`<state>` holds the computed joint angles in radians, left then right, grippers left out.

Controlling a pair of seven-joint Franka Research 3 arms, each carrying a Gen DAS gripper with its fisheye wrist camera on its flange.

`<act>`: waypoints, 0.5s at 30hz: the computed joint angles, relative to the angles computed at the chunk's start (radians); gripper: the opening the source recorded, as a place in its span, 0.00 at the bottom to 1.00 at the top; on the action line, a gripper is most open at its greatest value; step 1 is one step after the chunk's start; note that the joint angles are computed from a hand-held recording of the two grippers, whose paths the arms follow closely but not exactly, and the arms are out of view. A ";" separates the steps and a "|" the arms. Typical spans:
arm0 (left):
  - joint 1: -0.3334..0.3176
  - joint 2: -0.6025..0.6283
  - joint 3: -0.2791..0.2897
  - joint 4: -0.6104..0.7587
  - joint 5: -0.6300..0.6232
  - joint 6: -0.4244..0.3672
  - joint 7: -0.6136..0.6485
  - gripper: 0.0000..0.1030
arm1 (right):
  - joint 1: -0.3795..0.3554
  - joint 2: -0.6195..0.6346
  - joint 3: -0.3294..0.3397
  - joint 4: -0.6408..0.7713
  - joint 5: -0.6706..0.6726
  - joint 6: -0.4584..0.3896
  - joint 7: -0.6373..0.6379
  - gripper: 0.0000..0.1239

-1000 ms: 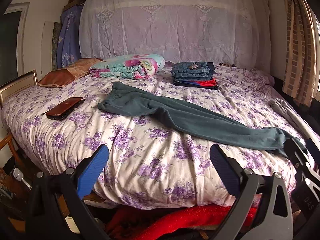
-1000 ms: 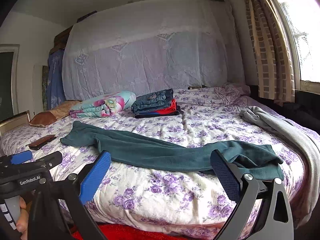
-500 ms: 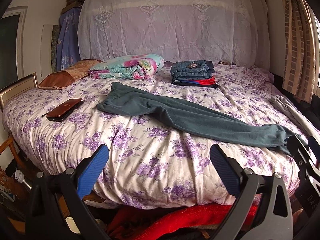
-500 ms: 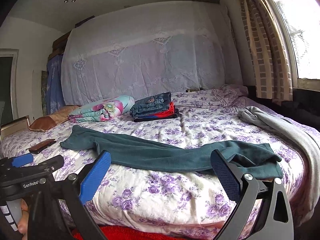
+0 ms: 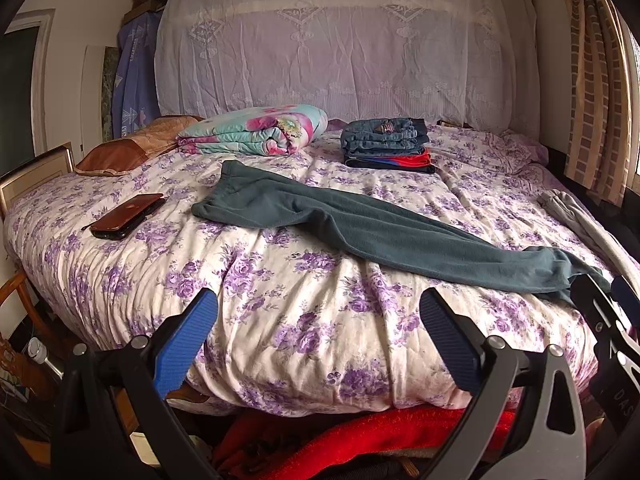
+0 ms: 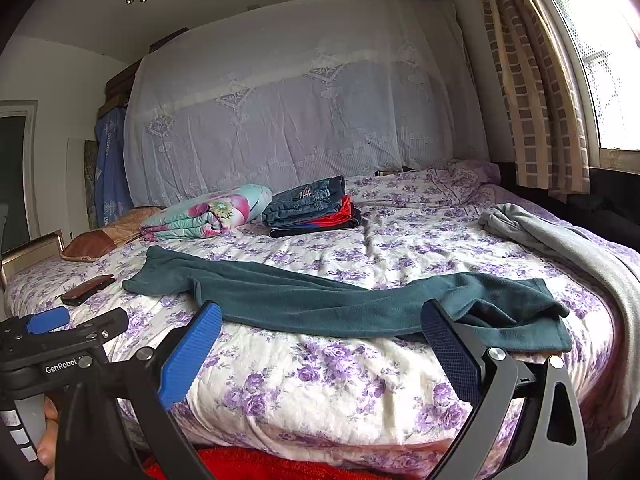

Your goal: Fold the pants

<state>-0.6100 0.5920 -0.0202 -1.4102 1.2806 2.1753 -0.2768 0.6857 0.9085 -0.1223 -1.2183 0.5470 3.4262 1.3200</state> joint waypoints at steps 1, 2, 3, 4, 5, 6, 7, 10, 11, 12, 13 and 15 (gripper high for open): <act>-0.001 0.000 0.002 -0.002 0.006 0.006 -0.012 0.95 | -0.001 0.002 0.001 0.003 0.000 -0.001 0.000 0.80; 0.000 0.001 0.002 -0.004 0.009 0.010 -0.020 0.95 | -0.003 0.007 0.003 0.008 -0.004 0.001 0.000 0.80; 0.000 0.000 0.004 -0.007 0.015 0.018 -0.034 0.95 | -0.005 0.007 0.004 0.010 -0.003 -0.004 0.000 0.80; 0.000 0.001 0.003 -0.007 0.015 0.018 -0.034 0.95 | -0.008 0.007 0.007 0.012 -0.004 -0.007 0.002 0.80; 0.003 0.002 0.002 -0.007 0.012 0.023 -0.036 0.95 | -0.007 0.008 0.003 0.015 -0.003 -0.013 0.004 0.80; 0.004 0.002 0.002 -0.007 0.011 0.024 -0.036 0.95 | -0.006 0.011 -0.002 0.019 -0.003 -0.017 0.007 0.80; 0.006 0.002 0.000 -0.007 0.006 0.028 -0.036 0.95 | -0.007 0.011 -0.002 0.021 -0.004 -0.021 0.012 0.80; 0.013 0.000 0.000 -0.011 0.000 0.046 -0.048 0.95 | -0.016 0.019 0.008 0.029 -0.015 -0.022 0.023 0.80; 0.019 -0.005 0.000 -0.017 -0.002 0.065 -0.063 0.95 | -0.019 0.021 0.012 0.032 -0.019 -0.024 0.027 0.80; 0.020 -0.004 0.000 -0.017 -0.004 0.068 -0.062 0.95 | -0.019 0.025 0.009 0.037 -0.022 -0.028 0.031 0.80; 0.022 -0.003 0.000 -0.016 -0.008 0.067 -0.055 0.95 | -0.019 0.029 0.005 0.043 -0.024 -0.034 0.036 0.80; 0.028 0.004 0.000 -0.008 -0.020 0.070 -0.031 0.95 | -0.022 0.042 -0.003 0.061 -0.034 -0.046 0.047 0.80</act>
<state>-0.5815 0.5958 -0.0204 -1.4178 1.2601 2.2450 -0.3080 0.6635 0.9505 -0.1248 -1.1572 0.5131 3.3802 1.3670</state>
